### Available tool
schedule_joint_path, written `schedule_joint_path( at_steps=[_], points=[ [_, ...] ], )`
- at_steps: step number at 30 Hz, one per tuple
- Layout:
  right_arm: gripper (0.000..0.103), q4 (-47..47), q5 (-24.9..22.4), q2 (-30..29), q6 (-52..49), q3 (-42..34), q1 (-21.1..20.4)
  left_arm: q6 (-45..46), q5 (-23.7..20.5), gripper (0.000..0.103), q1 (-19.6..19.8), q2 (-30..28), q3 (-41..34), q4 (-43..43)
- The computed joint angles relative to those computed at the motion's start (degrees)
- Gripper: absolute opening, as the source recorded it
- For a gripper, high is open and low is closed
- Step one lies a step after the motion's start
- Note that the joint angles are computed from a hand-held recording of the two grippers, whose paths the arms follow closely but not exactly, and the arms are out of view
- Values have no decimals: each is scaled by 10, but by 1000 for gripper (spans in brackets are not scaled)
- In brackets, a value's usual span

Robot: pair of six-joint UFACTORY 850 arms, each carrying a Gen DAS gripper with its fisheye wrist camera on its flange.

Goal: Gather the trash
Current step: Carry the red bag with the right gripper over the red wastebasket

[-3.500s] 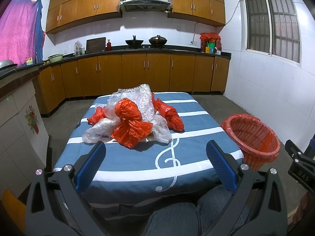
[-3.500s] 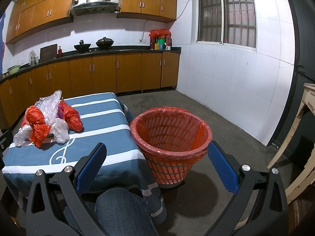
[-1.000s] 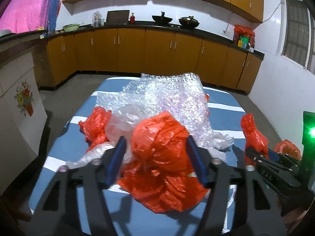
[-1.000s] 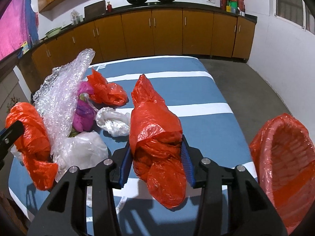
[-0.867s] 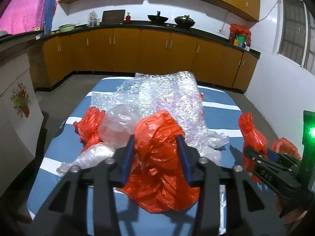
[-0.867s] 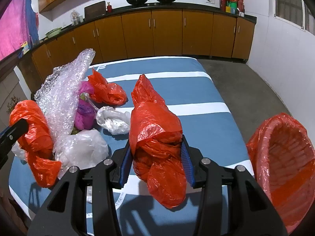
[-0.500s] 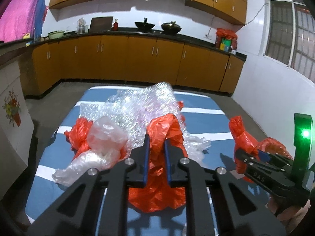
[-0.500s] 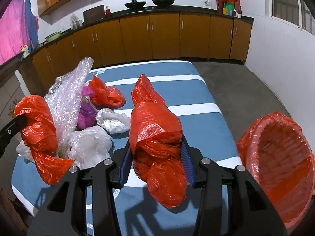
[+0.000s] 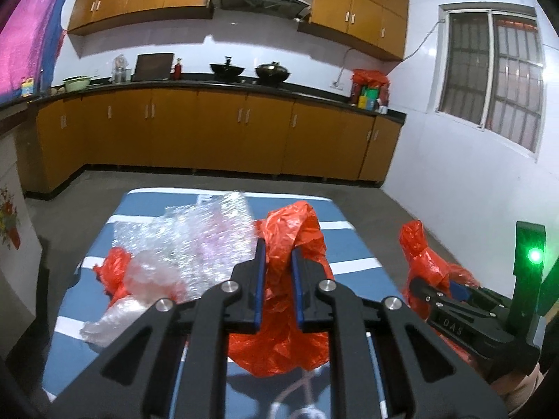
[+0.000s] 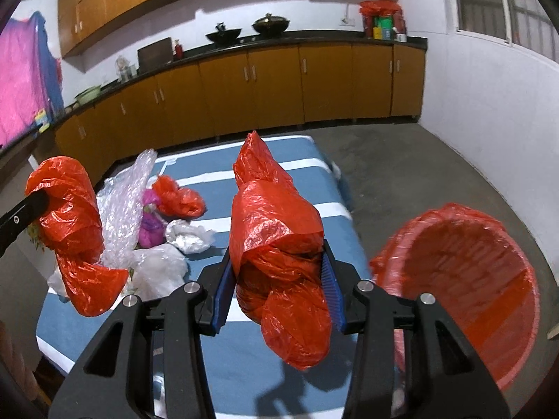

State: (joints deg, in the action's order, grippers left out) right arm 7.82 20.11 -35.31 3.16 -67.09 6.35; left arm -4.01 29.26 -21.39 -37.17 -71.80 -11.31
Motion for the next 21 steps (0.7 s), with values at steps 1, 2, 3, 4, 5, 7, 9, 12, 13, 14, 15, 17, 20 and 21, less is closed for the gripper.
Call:
schedule_joint_path(
  at_steps=[1, 2, 3, 4, 5, 7, 9, 12, 13, 14, 15, 17, 20, 21],
  points=[
    [46, 9, 7, 8, -7, 11, -4, -8, 0, 14, -2, 1, -1, 8],
    [46, 19, 10, 13, -16, 17, -6, -16, -1, 14, -4, 1, -2, 18],
    [46, 35, 15, 18, -30, 23, -9, -24, -3, 14, -8, 1, -5, 27],
    [46, 51, 21, 27, -43, 34, -14, -30, -4, 14, -11, -1, -10, 34],
    [46, 58, 24, 32, -47, 41, -17, -39, -7, 14, -15, -3, -14, 45],
    [46, 75, 29, 43, -59, 55, -26, -52, -10, 14, -21, -7, -23, 63],
    [46, 101, 36, 53, -77, 69, -37, -66, -14, 14, -29, -14, -35, 84],
    [46, 129, 45, 64, -97, 86, -50, -93, -23, 14, -41, -30, -59, 121],
    [46, 145, 49, 68, -110, 92, -55, -103, -27, 14, -46, -35, -68, 134],
    [46, 157, 53, 71, -120, 98, -59, -115, -32, 14, -51, -42, -79, 149],
    [46, 167, 57, 74, -126, 103, -63, -126, -35, 14, -55, -48, -89, 164],
    [46, 177, 61, 79, -127, 113, -74, -145, -41, 14, -64, -60, -106, 189],
    [46, 190, 69, 84, -130, 123, -85, -186, -50, 14, -77, -83, -139, 240],
    [46, 198, 73, 86, -133, 128, -90, -196, -52, 14, -80, -89, -148, 253]
  ],
)
